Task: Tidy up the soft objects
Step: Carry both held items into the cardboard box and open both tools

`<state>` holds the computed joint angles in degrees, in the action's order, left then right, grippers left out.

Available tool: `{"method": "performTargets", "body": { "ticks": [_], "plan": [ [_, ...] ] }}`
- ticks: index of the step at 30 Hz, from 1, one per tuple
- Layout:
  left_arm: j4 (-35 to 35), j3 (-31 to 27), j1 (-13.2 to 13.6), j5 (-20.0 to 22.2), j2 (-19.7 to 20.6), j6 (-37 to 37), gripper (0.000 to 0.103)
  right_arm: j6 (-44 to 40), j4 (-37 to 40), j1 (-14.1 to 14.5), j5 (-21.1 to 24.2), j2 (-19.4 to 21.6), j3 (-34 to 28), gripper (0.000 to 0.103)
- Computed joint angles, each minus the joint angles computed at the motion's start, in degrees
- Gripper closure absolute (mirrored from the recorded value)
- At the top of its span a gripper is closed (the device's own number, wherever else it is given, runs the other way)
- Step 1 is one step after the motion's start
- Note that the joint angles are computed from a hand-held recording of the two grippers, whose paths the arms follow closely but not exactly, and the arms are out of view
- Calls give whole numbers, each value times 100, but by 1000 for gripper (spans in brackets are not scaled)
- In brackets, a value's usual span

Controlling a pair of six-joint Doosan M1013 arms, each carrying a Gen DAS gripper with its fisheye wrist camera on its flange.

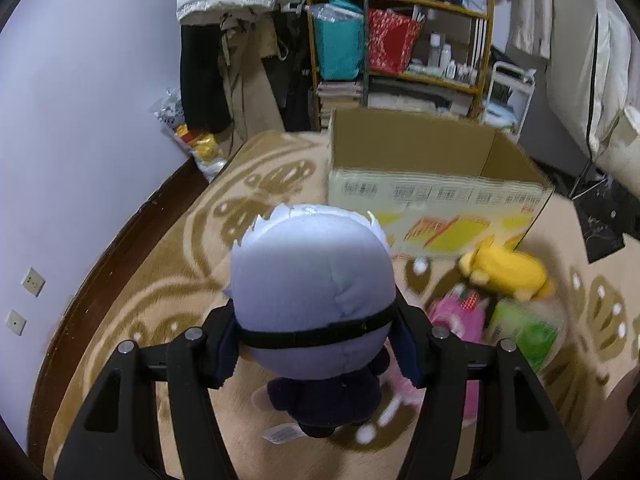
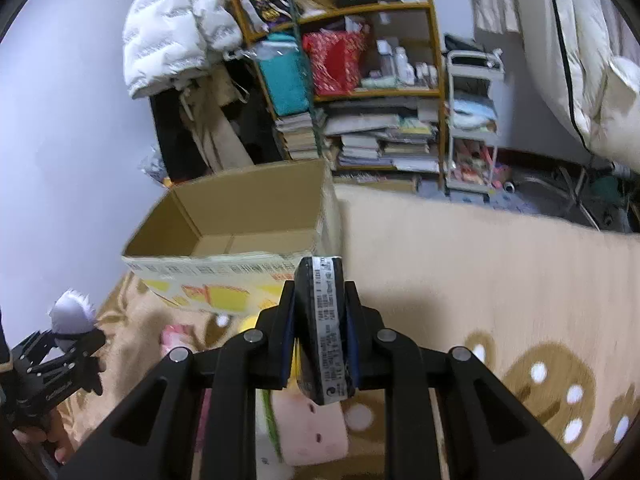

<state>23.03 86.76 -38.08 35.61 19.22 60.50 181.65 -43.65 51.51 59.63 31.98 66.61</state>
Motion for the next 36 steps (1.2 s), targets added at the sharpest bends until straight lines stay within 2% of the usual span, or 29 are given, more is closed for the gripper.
{"method": "performTargets", "body": {
  "ticks": [2,6,14,18,22,26,30,32,36],
  "plan": [
    [5,-87,-6,-243,1,85,41,-104,-90,2,46,44,-146,81],
    [68,-446,-28,-337,134,153,41,-236,-280,-8,8,95,-350,81],
    [-238,-1247,-27,-256,539,559,40,-685,-215,-140,-111,288,-818,80],
    [-404,-1636,-29,50,805,717,40,-705,-64,-247,-298,386,-963,80],
    [-433,-2038,-56,591,1092,840,40,-918,82,-323,-365,500,-1121,80],
    [-423,-2168,-82,817,1220,861,40,-1100,300,-391,-469,570,-1200,80],
    [-578,-2405,-95,1186,1388,995,39,-713,437,-466,-595,551,-1106,79],
    [-548,-2508,-113,1376,1462,1039,38,-816,517,-486,-481,602,-1179,78],
    [-551,-2604,-133,1596,1535,1193,36,-1004,944,-570,-581,628,-1201,76]
  ]
}}
